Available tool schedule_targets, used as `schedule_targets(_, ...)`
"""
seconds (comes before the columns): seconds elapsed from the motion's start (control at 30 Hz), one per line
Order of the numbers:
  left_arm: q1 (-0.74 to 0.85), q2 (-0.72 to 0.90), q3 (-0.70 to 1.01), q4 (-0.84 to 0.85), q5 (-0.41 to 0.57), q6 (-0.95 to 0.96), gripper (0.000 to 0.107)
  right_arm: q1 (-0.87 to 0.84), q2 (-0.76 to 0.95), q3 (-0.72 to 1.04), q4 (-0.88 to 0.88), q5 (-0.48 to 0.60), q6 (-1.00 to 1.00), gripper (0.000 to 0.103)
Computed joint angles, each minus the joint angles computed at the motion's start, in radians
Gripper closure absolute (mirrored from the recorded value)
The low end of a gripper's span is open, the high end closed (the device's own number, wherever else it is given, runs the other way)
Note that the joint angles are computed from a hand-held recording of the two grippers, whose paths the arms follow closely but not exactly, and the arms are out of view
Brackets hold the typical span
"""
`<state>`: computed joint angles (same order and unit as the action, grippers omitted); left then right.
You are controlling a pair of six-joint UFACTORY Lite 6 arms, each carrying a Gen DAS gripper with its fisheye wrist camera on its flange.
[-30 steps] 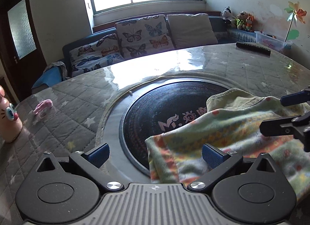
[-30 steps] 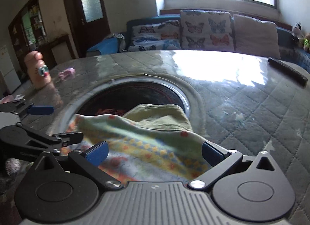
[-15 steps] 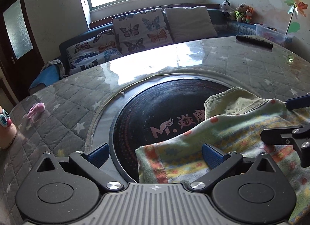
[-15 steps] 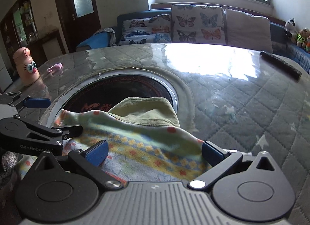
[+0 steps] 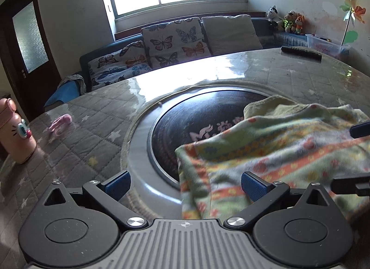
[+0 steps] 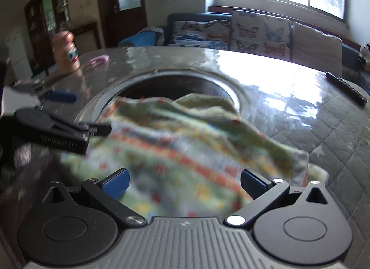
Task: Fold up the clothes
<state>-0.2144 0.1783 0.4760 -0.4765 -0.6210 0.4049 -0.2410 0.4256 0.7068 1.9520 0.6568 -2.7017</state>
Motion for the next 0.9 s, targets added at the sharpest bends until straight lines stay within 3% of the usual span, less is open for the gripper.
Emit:
schedule_targets(0.13,0.009,-0.037,-0.059,0.016,-0.013,-0.036,0.004,-0.083,-0.049,-0.096,-0.020,0.054,-0.083,0.000)
schedule_targets(0.27,0.020,-0.103,-0.099,0.048,0.001,-0.096,0.004,-0.168,-0.079,-0.092,-0.105,0.098,0.001,0.000)
schedule_targets(0.4,0.062,-0.116,-0.089,0.188,0.047,-0.227,0.006,-0.210,-0.051,-0.043,-0.079,0.095,0.046,0.000)
schedule_targets(0.57,0.099,-0.096,-0.082,0.350,0.079,-0.365,0.029,-0.242,-0.014,0.016,-0.134,0.108,0.149,0.000)
schedule_targets(0.9,0.189,-0.127,-0.110,0.621,0.089,-0.586,0.035,-0.271,0.028,0.052,-0.106,0.113,0.149,0.000)
